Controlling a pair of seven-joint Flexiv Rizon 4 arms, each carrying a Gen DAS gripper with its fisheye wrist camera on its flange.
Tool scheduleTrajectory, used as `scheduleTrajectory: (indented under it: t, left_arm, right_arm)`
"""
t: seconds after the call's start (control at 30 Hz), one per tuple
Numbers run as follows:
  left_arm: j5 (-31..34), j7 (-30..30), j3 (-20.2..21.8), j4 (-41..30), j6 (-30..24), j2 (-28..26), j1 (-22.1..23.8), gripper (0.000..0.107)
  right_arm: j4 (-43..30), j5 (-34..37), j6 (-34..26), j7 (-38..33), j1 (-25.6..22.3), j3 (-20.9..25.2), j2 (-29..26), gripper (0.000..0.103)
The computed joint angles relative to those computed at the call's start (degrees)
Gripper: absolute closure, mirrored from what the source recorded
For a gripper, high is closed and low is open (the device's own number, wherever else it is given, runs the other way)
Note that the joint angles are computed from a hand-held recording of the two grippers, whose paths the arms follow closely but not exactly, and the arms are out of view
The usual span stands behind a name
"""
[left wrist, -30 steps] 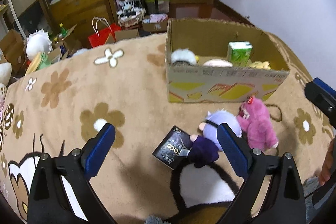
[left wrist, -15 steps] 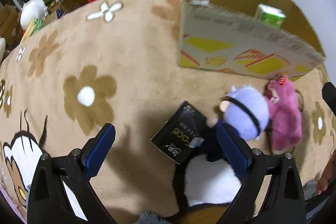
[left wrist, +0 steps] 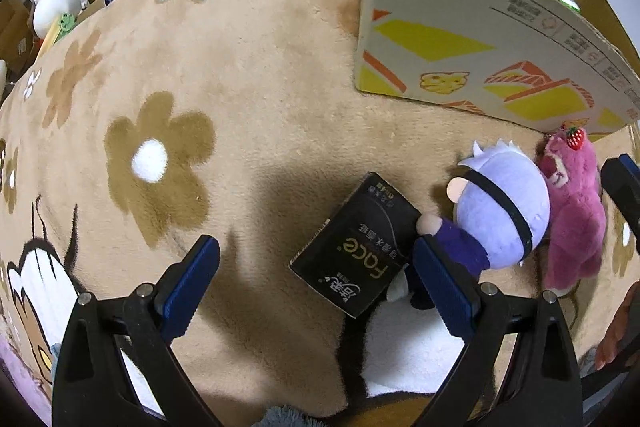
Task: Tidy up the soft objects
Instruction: 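Move both grippers back toward the purple doll and pink bear, then grasp the black card box with the left gripper while the right grasps the pink bear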
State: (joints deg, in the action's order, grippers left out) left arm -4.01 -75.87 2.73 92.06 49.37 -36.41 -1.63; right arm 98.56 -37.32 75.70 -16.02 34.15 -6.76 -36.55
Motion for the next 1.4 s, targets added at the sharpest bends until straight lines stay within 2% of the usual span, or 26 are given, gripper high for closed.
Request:
scheduleTrajectory:
  t: [0.43, 0.53, 0.63, 0.87, 1.1, 1.4]
  left_arm:
    - [-0.6, -2.1, 0.0, -2.9, -1.5, -2.6, 0.4, 0.009]
    - [-1.2, -1.6, -0.4, -2.1, -0.9, -2.4, 0.9, 0.012]
    - [-2.8, 0.0, -1.3, -1.6, -1.1, -2.4, 2.2, 0.020]
    - [-7.7, 2.7, -3.3, -0.5, -2.2, -2.1, 4.0, 0.043]
    - [-8.1, 3.6, -3.3, 2.8, 1.7, -0.3, 2.4, 0.057]
    - [-11.5, 6.5, -4.8, 7.0, 6.2, 2.2, 3.8, 0.072]
  right_arm:
    - [-3.0, 3.2, -4.6, -5.4, -1.2, 3.4, -2.3, 0.000]
    - [-3.4, 3.7, -5.7, -6.5, -1.3, 3.9, -2.6, 0.001]
    - [-4.0, 4.9, -7.1, -8.4, -1.9, 5.2, -3.0, 0.012]
    - [-5.7, 8.2, -9.5, -13.2, -2.7, 7.8, -4.1, 0.027]
    - [-6.1, 8.5, -10.8, -14.7, -1.7, 7.2, -4.1, 0.034]
    - [-4.0, 6.7, -9.2, -12.7, -0.4, 5.5, -2.4, 0.036]
